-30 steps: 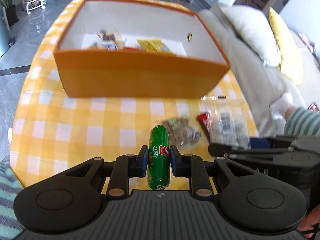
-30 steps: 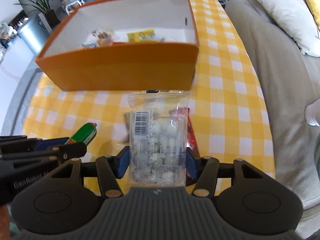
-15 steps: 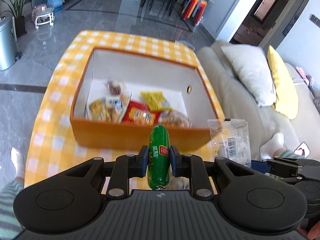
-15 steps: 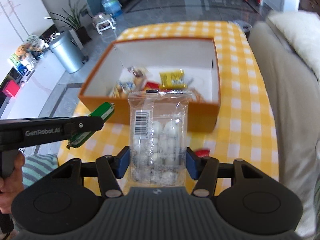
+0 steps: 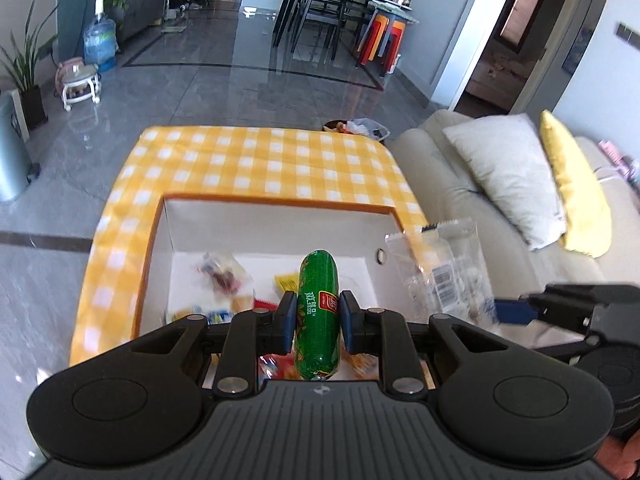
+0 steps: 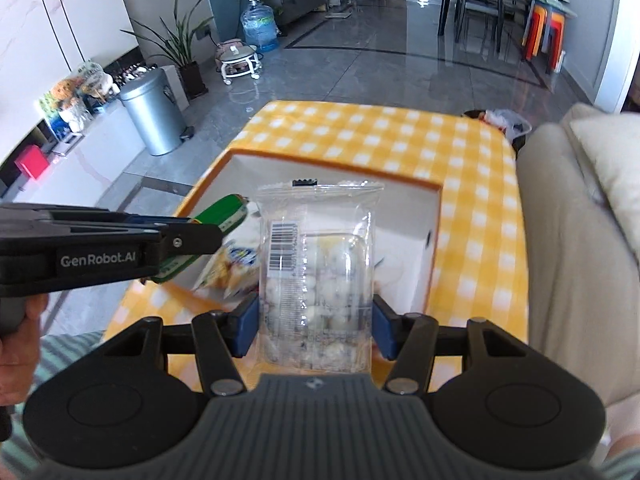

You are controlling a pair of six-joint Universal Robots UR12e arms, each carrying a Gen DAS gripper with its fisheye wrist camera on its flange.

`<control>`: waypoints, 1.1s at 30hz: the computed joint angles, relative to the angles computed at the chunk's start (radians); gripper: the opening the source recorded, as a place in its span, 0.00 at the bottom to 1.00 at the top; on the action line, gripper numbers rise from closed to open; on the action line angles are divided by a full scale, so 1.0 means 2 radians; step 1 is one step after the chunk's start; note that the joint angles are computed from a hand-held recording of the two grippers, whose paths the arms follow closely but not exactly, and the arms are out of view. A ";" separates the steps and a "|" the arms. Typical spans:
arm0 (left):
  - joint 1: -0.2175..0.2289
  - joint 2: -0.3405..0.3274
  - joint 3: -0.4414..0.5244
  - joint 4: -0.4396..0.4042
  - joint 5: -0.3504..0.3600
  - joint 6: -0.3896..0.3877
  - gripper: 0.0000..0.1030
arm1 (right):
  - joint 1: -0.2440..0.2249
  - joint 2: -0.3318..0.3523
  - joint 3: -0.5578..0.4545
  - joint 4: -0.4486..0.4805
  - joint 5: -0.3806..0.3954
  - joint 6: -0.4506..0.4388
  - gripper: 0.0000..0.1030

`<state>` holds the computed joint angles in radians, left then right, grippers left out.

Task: Organize snacks
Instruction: 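Lift both items and carry them over the orange box, then lower both items into the box and open both tools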

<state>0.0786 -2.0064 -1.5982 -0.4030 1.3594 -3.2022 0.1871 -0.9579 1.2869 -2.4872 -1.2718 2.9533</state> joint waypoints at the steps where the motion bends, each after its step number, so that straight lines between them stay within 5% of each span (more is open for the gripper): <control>1: -0.003 -0.007 0.008 -0.002 0.014 0.006 0.24 | 0.000 0.008 -0.011 0.002 -0.002 -0.004 0.53; 18: -0.017 -0.094 0.098 -0.104 0.078 0.056 0.24 | 0.011 0.125 -0.151 0.084 -0.062 -0.039 0.53; 33: -0.033 -0.128 0.139 -0.152 0.127 0.092 0.24 | 0.021 0.143 -0.164 0.090 -0.096 -0.081 0.53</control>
<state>0.0123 -2.2621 -1.3197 -0.7072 1.6141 -3.0184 0.2297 -0.6726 0.9585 -2.3082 -1.4638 2.7915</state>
